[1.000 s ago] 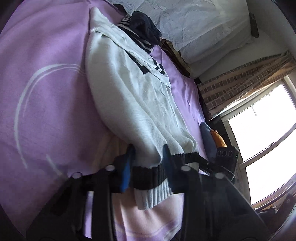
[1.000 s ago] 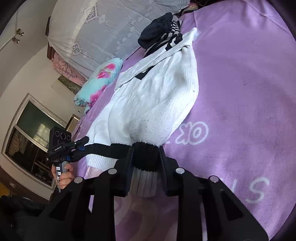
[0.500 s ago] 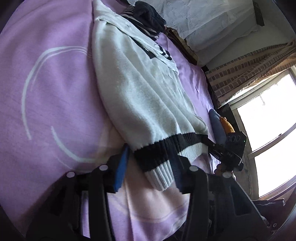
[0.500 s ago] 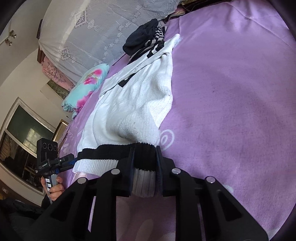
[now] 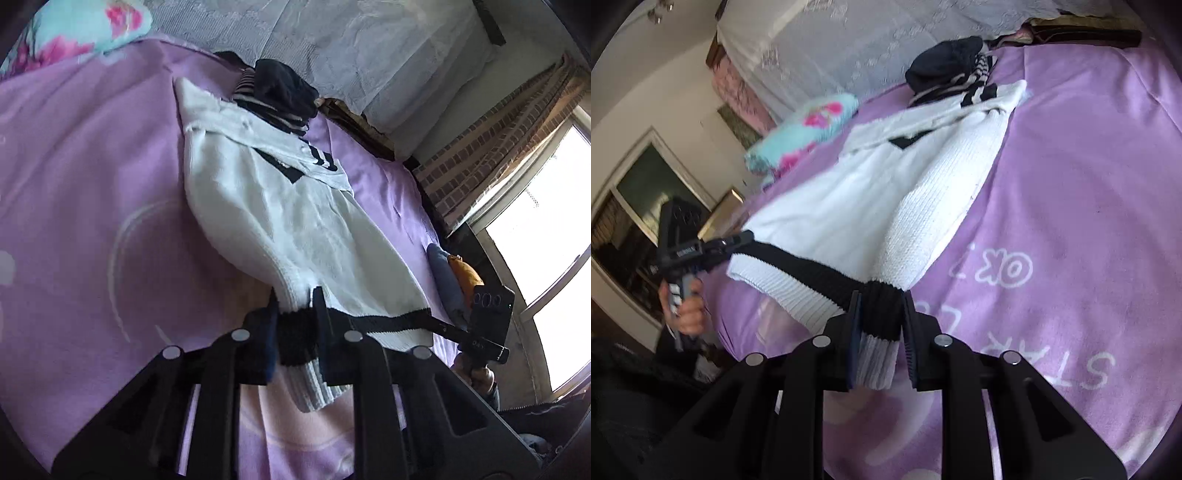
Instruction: Fold small clothes
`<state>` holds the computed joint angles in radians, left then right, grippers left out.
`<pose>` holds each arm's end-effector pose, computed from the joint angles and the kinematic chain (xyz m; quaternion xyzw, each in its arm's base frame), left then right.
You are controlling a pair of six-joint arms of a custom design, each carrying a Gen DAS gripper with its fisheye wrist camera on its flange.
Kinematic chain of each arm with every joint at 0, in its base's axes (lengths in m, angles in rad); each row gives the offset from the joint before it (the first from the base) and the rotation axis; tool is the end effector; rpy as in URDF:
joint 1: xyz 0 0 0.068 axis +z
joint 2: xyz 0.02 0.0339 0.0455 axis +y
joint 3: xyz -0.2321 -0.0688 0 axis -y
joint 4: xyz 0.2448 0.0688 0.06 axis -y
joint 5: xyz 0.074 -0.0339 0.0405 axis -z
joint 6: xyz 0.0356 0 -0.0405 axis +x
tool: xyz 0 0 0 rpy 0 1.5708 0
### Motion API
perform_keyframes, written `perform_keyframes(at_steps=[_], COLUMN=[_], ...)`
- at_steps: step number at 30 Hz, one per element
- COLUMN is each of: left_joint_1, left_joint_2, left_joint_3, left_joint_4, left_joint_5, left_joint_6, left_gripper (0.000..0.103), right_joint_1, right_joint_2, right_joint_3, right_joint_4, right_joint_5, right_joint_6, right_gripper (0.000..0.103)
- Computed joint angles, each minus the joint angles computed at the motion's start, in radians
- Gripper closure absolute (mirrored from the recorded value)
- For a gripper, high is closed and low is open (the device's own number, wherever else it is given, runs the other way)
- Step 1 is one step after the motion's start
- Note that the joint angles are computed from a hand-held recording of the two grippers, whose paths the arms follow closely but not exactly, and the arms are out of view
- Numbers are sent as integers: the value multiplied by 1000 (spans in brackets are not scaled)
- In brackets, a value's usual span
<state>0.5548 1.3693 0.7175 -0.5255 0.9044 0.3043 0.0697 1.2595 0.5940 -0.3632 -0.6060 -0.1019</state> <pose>0.2199 0.1034 0.1514 -0.0255 0.8859 -0.3164 0.3383 0.2298 0.0364 0.1420 -0.1584 0.9094 0.2833 0.2601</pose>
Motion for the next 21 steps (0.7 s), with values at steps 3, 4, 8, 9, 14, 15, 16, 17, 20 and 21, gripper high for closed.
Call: perform_keyframes(at_steps=[3,4,8,9,14,15,16,17,20,21], left_joint_1=[-41,-61,-47,-75,-317,-354,-392,-437,-553,-586], left_joint_2=[82,94,41,17,74,122,189,269,480,548], left_joint_3=[65,45,15,27,161,209,284,379,651,740], left_joint_4=[-178,-163,-84,-54,165,192,203,209,184,170], left_joint_5=[-158,-242,-262,-280,-458,-493,-527,-580,-726,-770], left_joint_6=[121,115,89,52,-111,-127,-147,-176,-197,-193], left_gripper=[71,71,71,71,33,33,33,33,33,33], right_joint_1=[-111,-147,-166,-145,99,127,154,164,156,149], right_joint_2=[56,44,46,83,369,427,505,564,697,724], right_joint_3=[19,18,81,127,429,484,559,609,669,667], right_joint_4=[-50,-52,41,58,139,132,114,107,160,173], right_joint_5=[-79,-90,-40,-44,56,67,76,61,-3,-16], right_joint_6=[-32,-24,88,102,112,111,111,112,162,172], right_gripper=[74,70,69,69,69,69,69,69,66,65])
